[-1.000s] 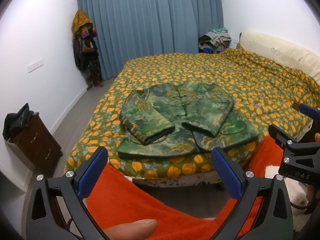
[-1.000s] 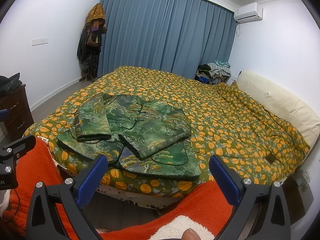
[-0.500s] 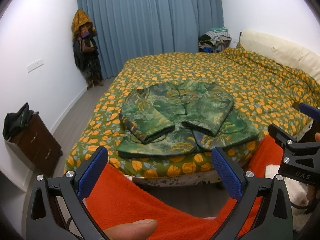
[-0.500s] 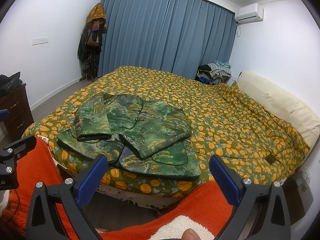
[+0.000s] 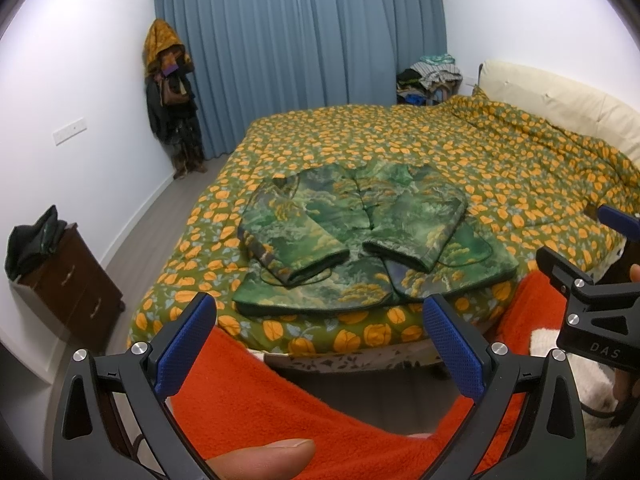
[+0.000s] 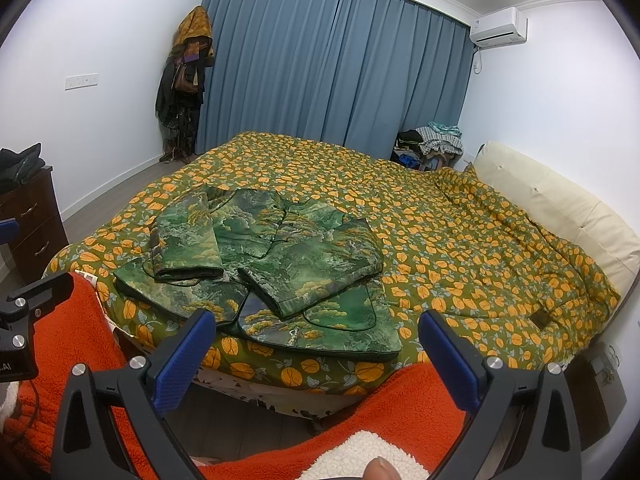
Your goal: Fold large clothes
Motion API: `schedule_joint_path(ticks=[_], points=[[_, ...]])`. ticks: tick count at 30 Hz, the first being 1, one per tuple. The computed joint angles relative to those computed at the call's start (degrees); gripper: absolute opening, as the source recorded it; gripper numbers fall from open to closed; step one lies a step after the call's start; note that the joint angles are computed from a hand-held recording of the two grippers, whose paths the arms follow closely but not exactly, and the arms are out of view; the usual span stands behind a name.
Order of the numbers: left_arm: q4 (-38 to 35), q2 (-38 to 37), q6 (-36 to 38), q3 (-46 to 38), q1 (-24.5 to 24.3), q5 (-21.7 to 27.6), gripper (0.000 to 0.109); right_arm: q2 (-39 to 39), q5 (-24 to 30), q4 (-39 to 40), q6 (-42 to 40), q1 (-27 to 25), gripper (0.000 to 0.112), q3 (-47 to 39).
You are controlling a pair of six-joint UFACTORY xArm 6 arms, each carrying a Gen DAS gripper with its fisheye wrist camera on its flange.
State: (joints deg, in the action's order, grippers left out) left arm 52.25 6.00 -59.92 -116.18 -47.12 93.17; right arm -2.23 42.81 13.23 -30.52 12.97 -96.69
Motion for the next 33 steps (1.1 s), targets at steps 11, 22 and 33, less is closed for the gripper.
schedule_joint_path(ticks=[11, 22, 33], points=[[-0.03, -0.06, 0.10, 0.05, 0.14, -0.10, 0.103, -0.15, -0.19, 0.00, 0.00, 0.02, 0.103, 0.23], [-0.01, 0.03, 0.18, -0.12, 0.09, 0.02, 0.103, -0.22, -0.26, -0.06, -0.02, 0.08, 0.103, 0.46], [0.05, 0.08, 0.19, -0.20, 0.14, 0.00, 0.103, -0.35, -0.52, -0.11, 0.00, 0.16, 0.103, 0.78]])
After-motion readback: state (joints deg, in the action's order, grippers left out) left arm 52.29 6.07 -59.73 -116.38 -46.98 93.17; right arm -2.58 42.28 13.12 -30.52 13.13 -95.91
